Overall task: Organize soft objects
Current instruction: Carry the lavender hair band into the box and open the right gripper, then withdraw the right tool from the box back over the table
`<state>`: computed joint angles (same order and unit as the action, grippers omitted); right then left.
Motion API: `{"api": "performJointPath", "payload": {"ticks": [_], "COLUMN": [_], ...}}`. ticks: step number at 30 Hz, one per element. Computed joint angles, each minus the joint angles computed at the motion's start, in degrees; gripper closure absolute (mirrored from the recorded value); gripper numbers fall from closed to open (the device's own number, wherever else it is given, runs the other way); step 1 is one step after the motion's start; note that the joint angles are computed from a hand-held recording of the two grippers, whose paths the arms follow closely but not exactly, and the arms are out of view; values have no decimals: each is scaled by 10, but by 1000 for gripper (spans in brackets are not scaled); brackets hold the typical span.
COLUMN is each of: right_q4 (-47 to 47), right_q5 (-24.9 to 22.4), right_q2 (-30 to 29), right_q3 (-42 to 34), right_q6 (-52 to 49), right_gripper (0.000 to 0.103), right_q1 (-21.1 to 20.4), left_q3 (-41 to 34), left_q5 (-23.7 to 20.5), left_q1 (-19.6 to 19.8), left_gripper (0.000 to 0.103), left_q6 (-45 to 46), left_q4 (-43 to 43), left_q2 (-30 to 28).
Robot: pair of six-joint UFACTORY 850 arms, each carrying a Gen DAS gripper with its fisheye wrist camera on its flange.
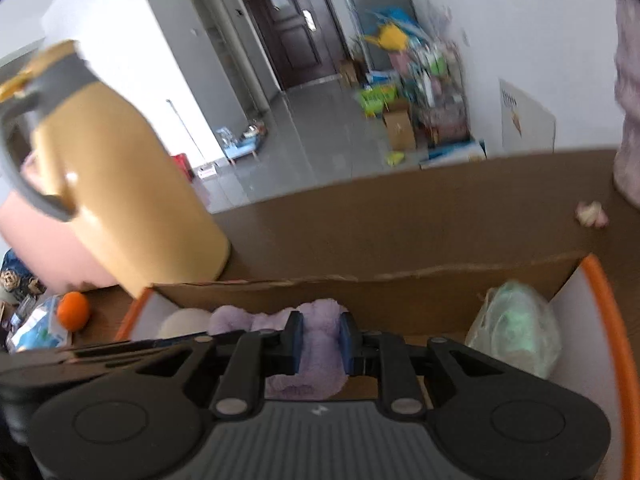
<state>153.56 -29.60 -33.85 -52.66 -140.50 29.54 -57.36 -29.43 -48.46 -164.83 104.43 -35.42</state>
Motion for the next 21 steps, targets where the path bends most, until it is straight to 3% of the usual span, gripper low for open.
{"api": "performJointPath", "payload": {"ticks": [3,5,7,11,15,18,21], "right_q4": [77,103,122,144,180,212,239], "right_q5": [21,20,15,2,-5,-20,-19], "right_q2": [-12,-9,3,58,152,229,297], "right_q3": [-7,-1,10,56,132,194,245], "right_q6": [-67,-98,-123,-151,-236,-288,-313], "right_gripper": [79,66,60,59,50,42,40], "right_q1": [12,15,14,8,1,-6,-6], "left_q3": [1,10,29,60,76,87,85], "left_q5": [-25,-47,-61,-101,-218,-301,-346], "left_q1": [-12,-22,-29,-63,-129,-182,-224], "left_gripper": [65,57,52,41,22,16,15], "left_q6": [24,38,19,78,182,208,226], "left_q4": [-13,-18,-2,-54,-166,-204,-244], "left_q2": [-3,7,27,79,118,134,146]}}
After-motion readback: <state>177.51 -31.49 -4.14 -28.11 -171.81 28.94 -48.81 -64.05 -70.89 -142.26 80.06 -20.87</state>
